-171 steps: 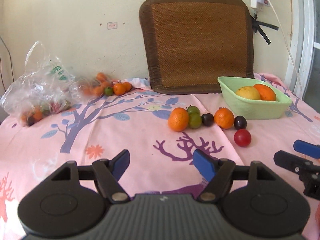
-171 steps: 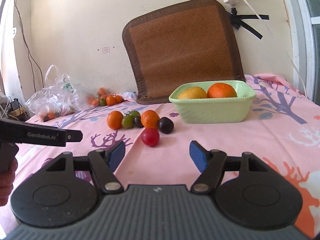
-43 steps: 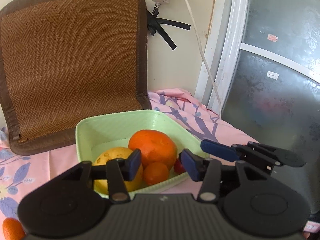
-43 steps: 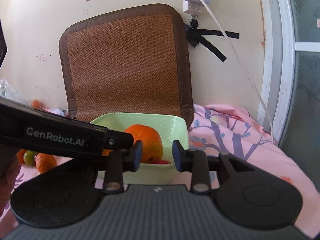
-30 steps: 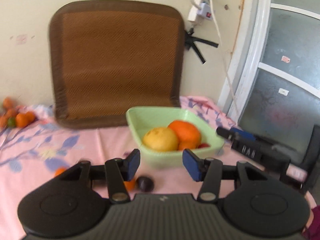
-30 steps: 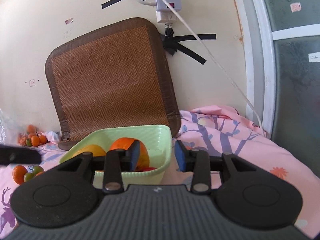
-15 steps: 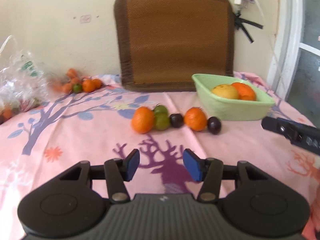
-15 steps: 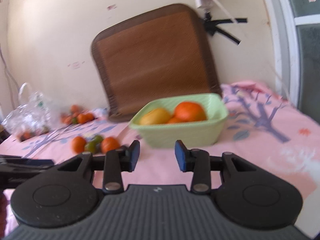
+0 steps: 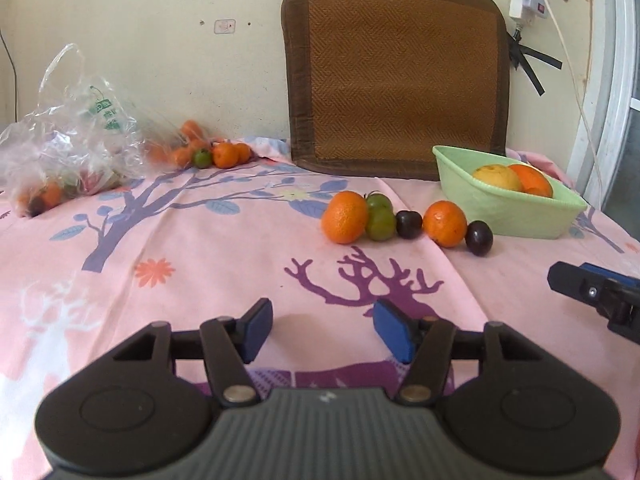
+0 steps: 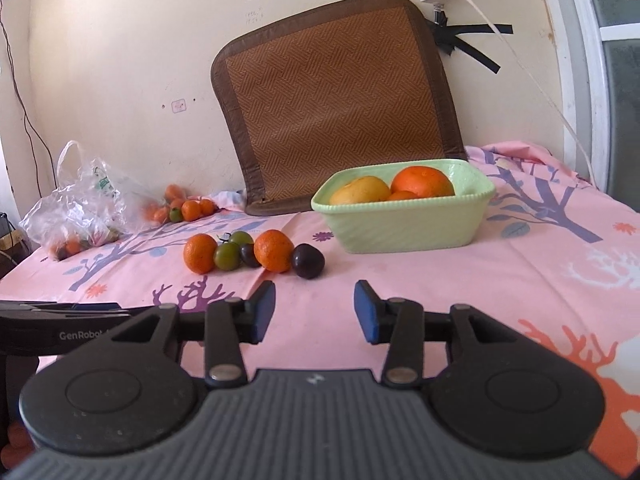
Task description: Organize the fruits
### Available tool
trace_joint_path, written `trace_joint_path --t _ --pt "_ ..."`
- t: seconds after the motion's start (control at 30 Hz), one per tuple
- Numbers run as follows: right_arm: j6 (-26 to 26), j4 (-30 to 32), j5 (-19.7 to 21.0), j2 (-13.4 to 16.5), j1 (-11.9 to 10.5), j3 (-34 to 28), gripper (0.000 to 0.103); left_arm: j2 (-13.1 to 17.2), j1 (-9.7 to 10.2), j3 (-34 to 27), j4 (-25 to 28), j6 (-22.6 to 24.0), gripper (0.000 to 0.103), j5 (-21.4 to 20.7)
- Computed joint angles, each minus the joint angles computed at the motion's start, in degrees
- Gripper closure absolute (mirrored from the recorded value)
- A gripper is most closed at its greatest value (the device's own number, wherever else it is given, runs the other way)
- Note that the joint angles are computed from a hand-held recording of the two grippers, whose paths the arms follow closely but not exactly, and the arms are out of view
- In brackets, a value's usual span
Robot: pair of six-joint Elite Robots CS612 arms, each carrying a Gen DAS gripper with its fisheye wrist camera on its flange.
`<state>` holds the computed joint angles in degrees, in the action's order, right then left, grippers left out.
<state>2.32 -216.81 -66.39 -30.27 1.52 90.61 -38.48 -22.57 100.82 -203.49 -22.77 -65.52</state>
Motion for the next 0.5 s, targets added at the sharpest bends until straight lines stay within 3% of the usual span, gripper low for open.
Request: trace_joint_path --t 0.2,0.33,0.5 --pt "1.17 -1.13 -0.35 0.22 -0.04 -0.08 0.048 0.08 -0.16 0.08 -0.32 -0.06 0.042 0.61" --pt "1.48 -1.51 -0.54 0.27 0.01 -0.04 0.048 0.19 -0.37 0.14 -0.73 0.08 0.041 1.47" --pt "1.90 -1.84 -0.47 0.31 -0.02 0.00 0.047 0.38 -0.74 0.22 -1.77 0.61 0.030 3.07"
